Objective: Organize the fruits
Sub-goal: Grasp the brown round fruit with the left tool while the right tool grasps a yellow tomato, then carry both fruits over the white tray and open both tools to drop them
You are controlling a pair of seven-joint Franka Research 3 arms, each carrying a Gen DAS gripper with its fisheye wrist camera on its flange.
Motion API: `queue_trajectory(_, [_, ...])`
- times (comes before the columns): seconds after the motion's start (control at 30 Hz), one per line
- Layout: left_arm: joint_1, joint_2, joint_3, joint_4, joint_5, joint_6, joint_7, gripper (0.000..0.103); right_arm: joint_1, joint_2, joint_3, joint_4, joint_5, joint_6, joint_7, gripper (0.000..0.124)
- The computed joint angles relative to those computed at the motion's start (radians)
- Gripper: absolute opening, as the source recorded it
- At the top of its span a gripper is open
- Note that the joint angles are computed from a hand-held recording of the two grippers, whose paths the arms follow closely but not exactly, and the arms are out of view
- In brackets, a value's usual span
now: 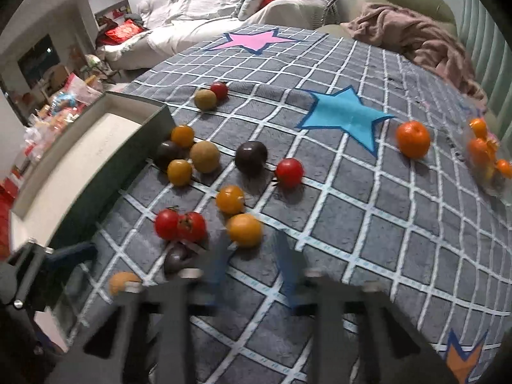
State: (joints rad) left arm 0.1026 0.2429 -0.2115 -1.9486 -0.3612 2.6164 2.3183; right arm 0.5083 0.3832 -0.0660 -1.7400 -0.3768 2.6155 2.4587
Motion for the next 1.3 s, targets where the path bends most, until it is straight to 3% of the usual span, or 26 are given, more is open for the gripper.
queue_trajectory(0.03, [0.003,-0.004,-0.004,-0.003,-0.01,0.0,0.008,0.075,-0.003,-0.004,0.001,-0.008,0.008,0.01,0.006,0.02])
queue_trajectory(0.17, [0.005,-0.014,-0.008,-0.006,-0.039,-0.01,0.023,0.051,-0.004,-0.041,-0.001,-0.069,0.017,0.052,0.054,0.02])
queue_trajectory(0.23, [0.008,-0.018,-0.01,-0.007,-0.059,-0.015,0.039,0.03,-0.002,-0.062,-0.002,-0.097,0.011,0.063,0.074,0.02])
queue_trajectory(0.57, [0.021,-0.051,0.013,-0.01,-0.13,-0.108,0.086,0.029,-0.011,-0.16,0.031,-0.207,-0.047,0.09,0.17,0.02])
queue_trajectory(0.83, [0.032,-0.085,0.048,0.018,-0.248,-0.173,0.185,0.029,-0.019,-0.171,0.07,-0.177,-0.055,0.071,0.177,0.02])
queue_trajectory(1.13, [0.091,0.007,0.09,0.149,-0.207,-0.158,0.133,0.029,0.026,-0.032,0.095,0.071,0.019,0.017,0.038,0.02])
queue_trajectory(1.3, [0.134,0.091,0.097,0.231,-0.094,-0.118,0.059,0.029,0.068,0.149,0.104,0.341,0.118,-0.065,-0.108,0.02])
